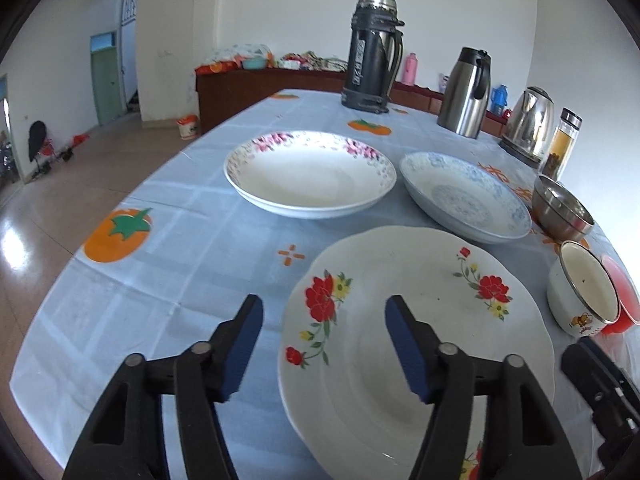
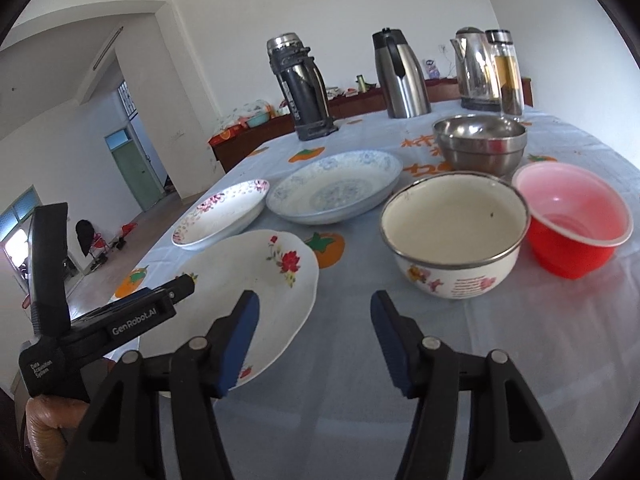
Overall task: Organize plates and bowls
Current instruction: 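Grasp the rim of the red-flower white plate with the right gripper, then lift the red-flower plate with the right gripper over the blue-patterned bowl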
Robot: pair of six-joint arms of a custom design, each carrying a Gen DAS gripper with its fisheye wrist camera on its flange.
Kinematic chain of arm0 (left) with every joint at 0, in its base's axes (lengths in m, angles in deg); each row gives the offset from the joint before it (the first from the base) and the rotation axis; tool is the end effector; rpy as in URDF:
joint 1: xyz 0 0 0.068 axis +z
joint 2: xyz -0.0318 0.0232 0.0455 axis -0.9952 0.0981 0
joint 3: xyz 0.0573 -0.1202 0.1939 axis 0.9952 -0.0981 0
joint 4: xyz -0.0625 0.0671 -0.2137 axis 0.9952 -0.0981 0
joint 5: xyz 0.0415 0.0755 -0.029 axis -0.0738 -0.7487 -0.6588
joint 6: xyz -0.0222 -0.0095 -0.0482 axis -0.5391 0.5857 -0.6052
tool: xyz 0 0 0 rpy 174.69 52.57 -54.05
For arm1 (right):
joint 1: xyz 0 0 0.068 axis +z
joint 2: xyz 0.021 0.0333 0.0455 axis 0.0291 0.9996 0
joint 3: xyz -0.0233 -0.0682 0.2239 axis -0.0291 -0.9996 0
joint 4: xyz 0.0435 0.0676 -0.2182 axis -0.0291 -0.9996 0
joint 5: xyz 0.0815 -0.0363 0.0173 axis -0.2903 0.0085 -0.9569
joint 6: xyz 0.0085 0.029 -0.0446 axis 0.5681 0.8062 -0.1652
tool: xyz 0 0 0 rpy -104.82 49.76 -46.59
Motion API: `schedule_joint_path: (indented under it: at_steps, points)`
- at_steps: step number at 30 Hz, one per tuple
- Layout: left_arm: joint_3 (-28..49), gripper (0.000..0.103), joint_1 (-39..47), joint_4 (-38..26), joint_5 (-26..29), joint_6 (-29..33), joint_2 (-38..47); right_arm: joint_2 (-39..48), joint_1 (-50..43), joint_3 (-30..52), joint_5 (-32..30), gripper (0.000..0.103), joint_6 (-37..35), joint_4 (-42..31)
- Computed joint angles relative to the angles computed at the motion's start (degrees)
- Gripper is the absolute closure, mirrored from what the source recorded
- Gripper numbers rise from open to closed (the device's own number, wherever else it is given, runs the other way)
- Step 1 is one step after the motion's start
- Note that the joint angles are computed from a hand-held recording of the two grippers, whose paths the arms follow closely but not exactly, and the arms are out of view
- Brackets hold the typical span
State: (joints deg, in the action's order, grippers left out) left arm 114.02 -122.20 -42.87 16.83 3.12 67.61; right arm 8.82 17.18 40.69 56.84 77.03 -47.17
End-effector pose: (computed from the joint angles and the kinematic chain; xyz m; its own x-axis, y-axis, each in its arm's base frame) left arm 0.3455 -0.2531 0.1130 -0.6773 -0.0150 -0.7356 0.0941 0.9898 -0.1069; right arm 0.2667 0.0730 0.1164 -0.5688 0.2596 -0.7804 -0.0185 0.9446 0.3277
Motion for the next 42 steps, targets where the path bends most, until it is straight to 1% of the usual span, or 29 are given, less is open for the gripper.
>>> schedule_joint_path:
  at_steps: [1, 2, 4, 5, 9, 11, 13, 14, 15, 16, 17, 18, 23, 27, 29, 31, 36, 38, 42]
  points:
    - [0.5, 0.049, 0.3, -0.4, 1.3, -0.1, 0.4, 0.8, -0.3, 0.8, -1.4, 0.049, 0.2, -0.5]
    - [1.1, 0.053, 0.6, -0.9, 2.5, -0.2, 0.7, 1.5, -0.6, 1.6, -2.7, 0.052, 0.3, -1.2]
    - [1.9, 0.057, 0.9, -1.8, 2.9, -0.3, 1.2, 2.7, -0.8, 3.4, -3.9, 0.059, 0.3, -3.5]
    - [2.0, 0.058, 1.0, -2.0, 3.3, -0.3, 1.3, 3.4, -0.9, 4.5, -4.5, 0.06, 0.4, -4.8]
    - [1.9, 0.059, 1.8, -2.0, 5.5, 0.0, 1.2, 5.1, -1.4, 7.3, -7.2, 0.06, 0.8, -8.1]
    - [2.7, 0.059, 2.5, -3.0, 6.9, 0.1, 1.7, 6.0, -1.7, 8.7, -8.2, 0.063, 1.3, -9.8]
    - [2.3, 0.06, 2.9, -2.7, 7.6, 0.0, 1.6, 7.2, -2.6, 10.1, -10.1, 0.069, 1.9, -11.3]
    - [2.3, 0.06, 3.0, -2.8, 7.9, 0.3, 1.5, 7.2, -2.8, 10.0, -10.5, 0.07, 2.1, -11.2]
    - [2.9, 0.06, 3.0, -3.0, 7.9, 0.5, 1.9, 7.4, -3.1, 10.4, -11.1, 0.075, 1.8, -11.4]
    - [3.0, 0.062, 3.0, -3.1, 7.8, 0.7, 2.0, 7.7, -3.2, 11.0, -12.1, 0.08, 1.2, -11.7]
    - [3.0, 0.066, 3.0, -3.0, 7.9, 0.9, 2.0, 7.9, -3.0, 11.5, -12.2, 0.082, 0.8, -12.2]
    - [2.7, 0.066, 3.1, -2.7, 8.4, 0.8, 1.9, 8.1, -2.6, 12.0, -11.7, 0.085, 0.6, -12.4]
    - [1.9, 0.069, 4.0, -1.5, 10.2, 0.6, 1.7, 8.8, -1.2, 13.9, -8.3, 0.085, -0.5, -14.6]
    - [1.7, 0.069, 3.9, -0.9, 10.0, 1.1, 1.7, 9.2, 0.4, 15.6, -5.0, 0.084, -2.5, -16.8]
    - [0.6, 0.069, 4.3, 0.2, 11.2, 0.8, 1.1, 9.3, 0.5, 16.2, -4.8, 0.084, -3.7, -17.4]
    - [-0.4, 0.069, 4.7, 1.1, 12.0, 0.7, 0.7, 9.2, 0.0, 15.7, -5.7, 0.084, -4.8, -16.4]
    - [-2.5, 0.068, 4.2, 2.9, 10.2, 1.6, -1.3, 7.4, 0.8, 13.3, -4.6, 0.084, -6.6, -13.0]
    - [-2.1, 0.068, 3.7, 2.3, 8.9, 2.3, -1.6, 7.6, 0.7, 13.1, -5.0, 0.084, -6.4, -12.3]
    - [0.6, 0.068, 3.3, 1.0, 8.5, 2.7, -0.5, 7.2, 0.1, 12.8, -4.9, 0.084, -5.7, -11.6]
